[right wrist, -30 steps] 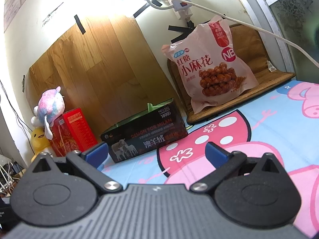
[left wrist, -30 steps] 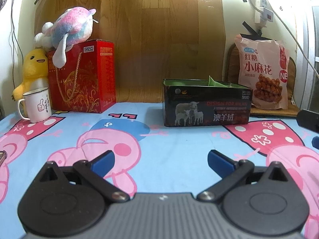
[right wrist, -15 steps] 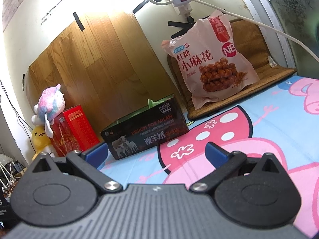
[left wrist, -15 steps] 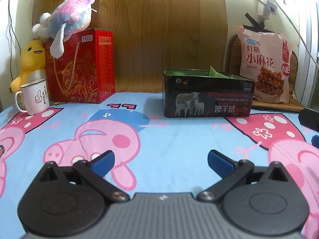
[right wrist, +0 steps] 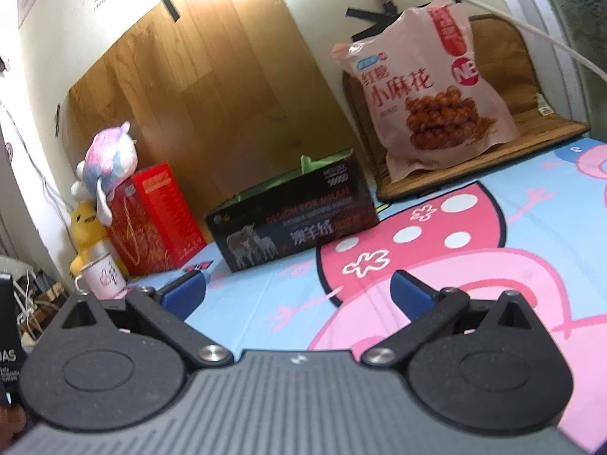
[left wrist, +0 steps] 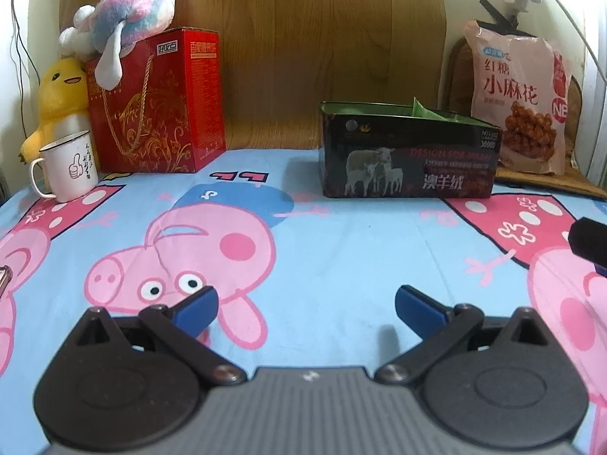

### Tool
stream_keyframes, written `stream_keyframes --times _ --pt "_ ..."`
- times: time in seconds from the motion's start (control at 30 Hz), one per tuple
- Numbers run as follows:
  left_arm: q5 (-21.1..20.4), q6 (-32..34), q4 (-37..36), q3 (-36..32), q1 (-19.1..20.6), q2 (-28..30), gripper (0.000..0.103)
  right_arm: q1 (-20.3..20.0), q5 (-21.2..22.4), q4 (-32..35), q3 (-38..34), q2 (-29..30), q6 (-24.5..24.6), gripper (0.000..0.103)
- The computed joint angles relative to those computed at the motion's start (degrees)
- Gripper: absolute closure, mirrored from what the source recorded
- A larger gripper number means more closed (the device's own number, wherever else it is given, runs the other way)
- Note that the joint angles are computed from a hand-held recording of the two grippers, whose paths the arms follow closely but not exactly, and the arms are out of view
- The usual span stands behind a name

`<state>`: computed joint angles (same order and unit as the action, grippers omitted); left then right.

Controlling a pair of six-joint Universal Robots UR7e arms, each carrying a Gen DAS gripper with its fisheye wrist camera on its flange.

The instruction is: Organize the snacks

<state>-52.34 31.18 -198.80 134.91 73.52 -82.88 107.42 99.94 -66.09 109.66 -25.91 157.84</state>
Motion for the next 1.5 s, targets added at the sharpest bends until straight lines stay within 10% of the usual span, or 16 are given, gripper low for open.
stream_keyframes --times 0.37,0.93,1.5 --pt "3.36 -5.77 9.77 -3.19 -1.24 -0.37 0.0 1.09 3.26 3.23 -1.55 -0.36 -0.18 0.0" --pt "7.14 -2.23 5.31 -5.28 -12.11 1.96 0.0 5.78 8.43 3.89 -0.47 -7.77 -4.74 0.0" --pt "10.87 4.34 -1.11 -7.25 -13.51 5.29 0.0 5.19 4.77 10.07 -5.3 -7.18 -4.73 0.0"
